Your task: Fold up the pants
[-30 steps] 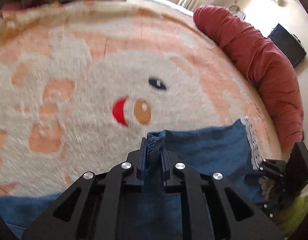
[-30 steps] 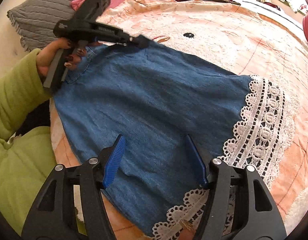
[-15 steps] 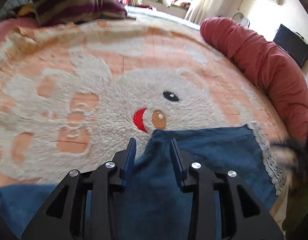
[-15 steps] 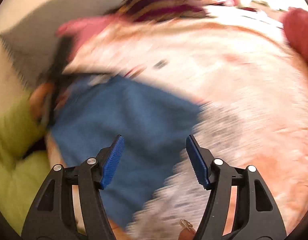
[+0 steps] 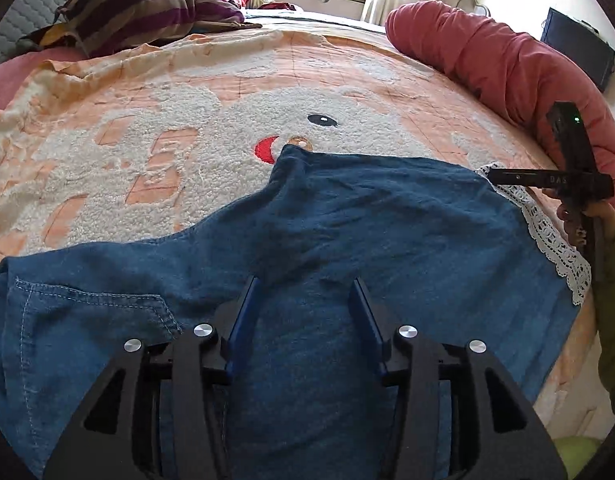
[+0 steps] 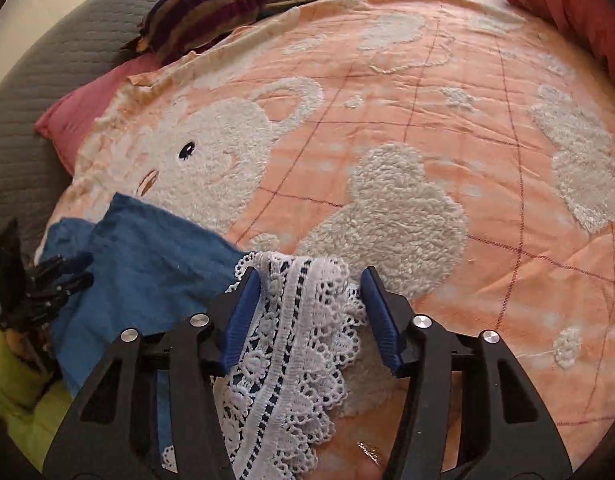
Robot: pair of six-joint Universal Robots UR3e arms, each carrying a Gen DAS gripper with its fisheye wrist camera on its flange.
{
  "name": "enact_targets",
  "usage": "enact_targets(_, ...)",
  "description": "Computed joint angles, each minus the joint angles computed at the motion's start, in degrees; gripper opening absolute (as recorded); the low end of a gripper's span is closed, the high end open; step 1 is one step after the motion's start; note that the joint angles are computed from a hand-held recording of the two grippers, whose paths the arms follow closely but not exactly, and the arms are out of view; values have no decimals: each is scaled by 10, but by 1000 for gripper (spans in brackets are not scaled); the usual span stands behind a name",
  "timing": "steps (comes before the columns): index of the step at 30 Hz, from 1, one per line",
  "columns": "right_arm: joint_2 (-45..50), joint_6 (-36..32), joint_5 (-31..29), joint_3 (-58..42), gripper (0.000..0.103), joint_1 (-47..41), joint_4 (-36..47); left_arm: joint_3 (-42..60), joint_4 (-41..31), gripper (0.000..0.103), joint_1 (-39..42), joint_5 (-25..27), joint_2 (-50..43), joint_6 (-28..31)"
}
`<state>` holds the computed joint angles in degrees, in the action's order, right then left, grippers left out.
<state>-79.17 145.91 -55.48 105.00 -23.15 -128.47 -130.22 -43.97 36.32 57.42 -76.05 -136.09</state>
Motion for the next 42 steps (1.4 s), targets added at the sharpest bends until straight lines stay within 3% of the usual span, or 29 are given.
enact_targets(4, -20, -25, 14, 12, 20, 6, 8, -12, 16, 47, -1, 1, 1, -5)
enact_targets(9, -70, -17, 0, 39, 18, 5, -50, -11, 14, 50, -2, 1, 3, -11)
enact_targets(13, -28, 5, -73, 33, 20, 44, -107, -13, 17, 52, -1, -2, 2, -9)
enact_targets(15, -3, 21, -99, 34, 24, 58, -137, -16, 13, 52, 4, -9, 4, -2)
enact_targets(19, -12, 29, -90, 41, 34, 42, -138, -20, 1, 53, 16, -23, 7, 5)
enact_targets(23, -74, 28, -64, 74, 45, 9, -120, -10, -70, 76, 37, -43, 41, 30)
enact_targets(24, -109, 23, -50, 96, 53, -8, -118, -9, -95, 76, 50, -54, 58, 45)
enact_targets(26, -167, 10, -32, 126, 59, -32, -101, -5, -162, 80, 95, -81, 108, 78)
enact_targets(32, -324, -55, 4, 188, 64, -52, -8, -1, -229, 84, 188, -87, 188, 92)
enact_targets(37, -354, -45, -27, 229, 65, 59, -13, -19, -288, 84, 241, -82, 270, 159)
enact_targets(39, -320, -24, -69, 234, 67, 137, -62, -53, -221, 84, 232, -50, 290, 149)
enact_targets(41, -274, 12, -147, 228, 69, 202, -114, -89, -63, 84, 173, 50, 245, 85)
enact_targets(42, -248, 31, -200, 217, 72, 228, -115, -94, -24, 84, 158, 85, 220, 69)
